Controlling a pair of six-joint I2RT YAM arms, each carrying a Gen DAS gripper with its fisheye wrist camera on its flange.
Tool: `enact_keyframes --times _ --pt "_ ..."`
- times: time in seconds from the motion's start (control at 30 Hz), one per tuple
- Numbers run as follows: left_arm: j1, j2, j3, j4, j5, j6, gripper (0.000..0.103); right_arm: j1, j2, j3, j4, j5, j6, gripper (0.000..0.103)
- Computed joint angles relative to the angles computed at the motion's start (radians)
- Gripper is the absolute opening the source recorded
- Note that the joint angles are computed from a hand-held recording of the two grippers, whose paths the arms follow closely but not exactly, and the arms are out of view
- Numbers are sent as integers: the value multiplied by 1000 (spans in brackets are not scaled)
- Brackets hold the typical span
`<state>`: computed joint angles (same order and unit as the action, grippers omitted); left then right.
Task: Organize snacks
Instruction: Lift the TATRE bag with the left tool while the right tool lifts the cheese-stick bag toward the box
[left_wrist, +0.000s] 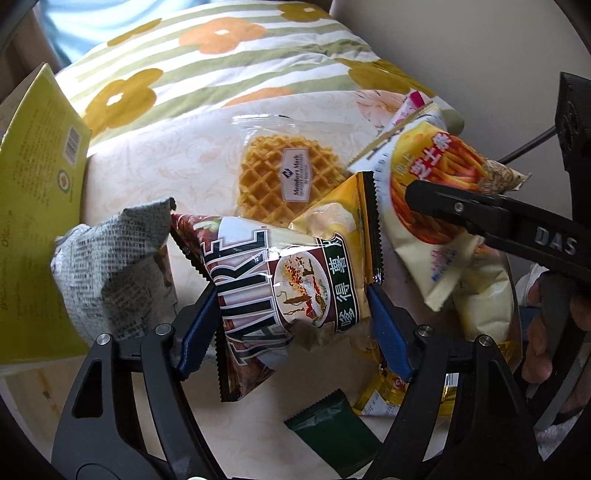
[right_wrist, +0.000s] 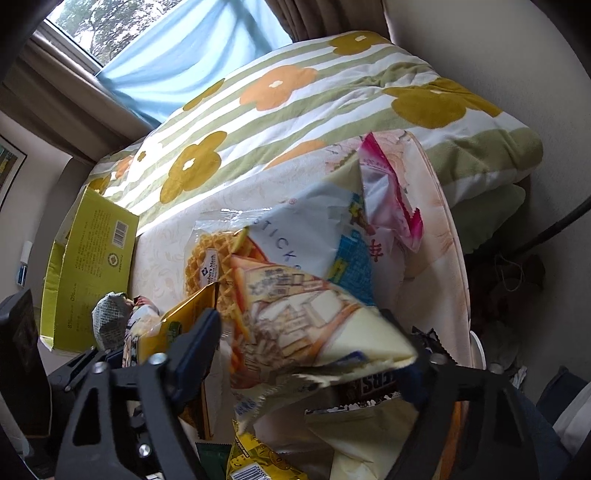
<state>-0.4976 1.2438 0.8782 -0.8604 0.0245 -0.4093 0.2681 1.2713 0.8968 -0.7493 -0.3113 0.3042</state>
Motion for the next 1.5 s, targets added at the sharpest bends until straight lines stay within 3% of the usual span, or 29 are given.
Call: enact_keyframes --times 0.03,0.27,0.47,0.83,1.0,1.13,1.23,1.5 --pt "-4 -1 1 -1 -1 -3 74 -5 2 -1 -2 -2 -1 66" --pt "-32 -31 12 -30 -29 -41 74 -30 -36 -16 -18 -18 -21 61" --pt "-58 -57 48 -66 -44 -88 74 -55 -94 -3 -61 -33 -52 60" --pt "-170 -133 157 -167 -165 -199 74 -124 -195 77 -177 -63 -155 60" --pt "-157 -177 242 -247 -208 -190 74 -105 -207 132 -201 -74 -161 60" --pt "-57 -219 310 -295 -193 -120 74 -52 -210 185 -200 -51 -134 60" --pt "78 -256 349 -309 -122 -2 74 28 -207 234 -191 -6 -82 60" --pt "703 -247 446 -393 237 467 74 360 -106 384 -128 228 106 60"
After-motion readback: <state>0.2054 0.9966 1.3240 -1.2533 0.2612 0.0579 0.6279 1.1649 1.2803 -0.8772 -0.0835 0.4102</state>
